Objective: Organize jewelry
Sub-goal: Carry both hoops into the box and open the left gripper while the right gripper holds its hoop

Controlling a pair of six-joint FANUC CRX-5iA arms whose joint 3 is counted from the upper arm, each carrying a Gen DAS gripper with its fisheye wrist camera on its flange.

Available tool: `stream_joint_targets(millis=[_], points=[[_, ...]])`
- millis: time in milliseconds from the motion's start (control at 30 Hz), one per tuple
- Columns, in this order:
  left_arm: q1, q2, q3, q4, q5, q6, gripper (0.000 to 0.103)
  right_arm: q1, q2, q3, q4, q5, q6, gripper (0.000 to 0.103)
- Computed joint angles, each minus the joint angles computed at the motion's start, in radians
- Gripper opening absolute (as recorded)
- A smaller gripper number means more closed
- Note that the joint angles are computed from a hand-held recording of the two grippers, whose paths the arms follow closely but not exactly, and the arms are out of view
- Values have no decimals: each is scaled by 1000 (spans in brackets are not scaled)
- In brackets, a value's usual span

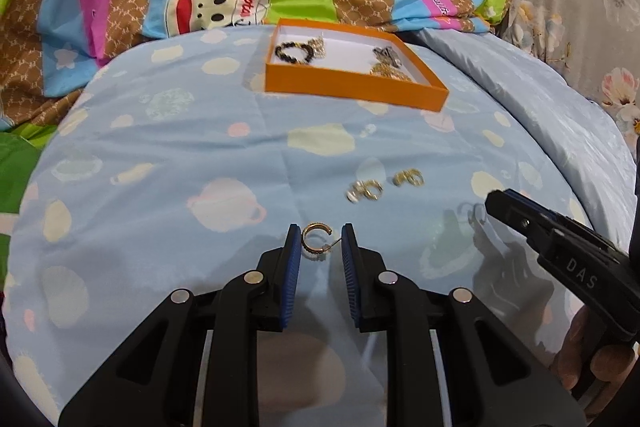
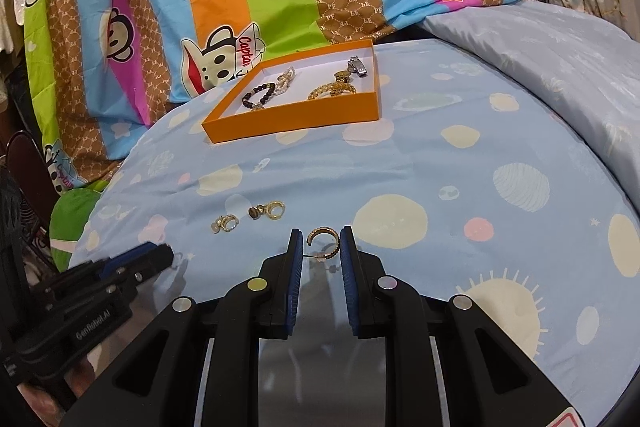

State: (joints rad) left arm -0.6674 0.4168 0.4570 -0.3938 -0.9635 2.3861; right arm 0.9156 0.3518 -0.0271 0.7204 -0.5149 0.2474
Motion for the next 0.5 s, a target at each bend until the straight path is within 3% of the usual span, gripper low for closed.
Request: stream_joint_targets(millis=[200,500], points=[[6,16,69,-68,-29,-16,20,2,27,52,-15,-31,43,18],[49,77,181,-61,-21,-52,20,-23,88,172,-40,-69,129,18]])
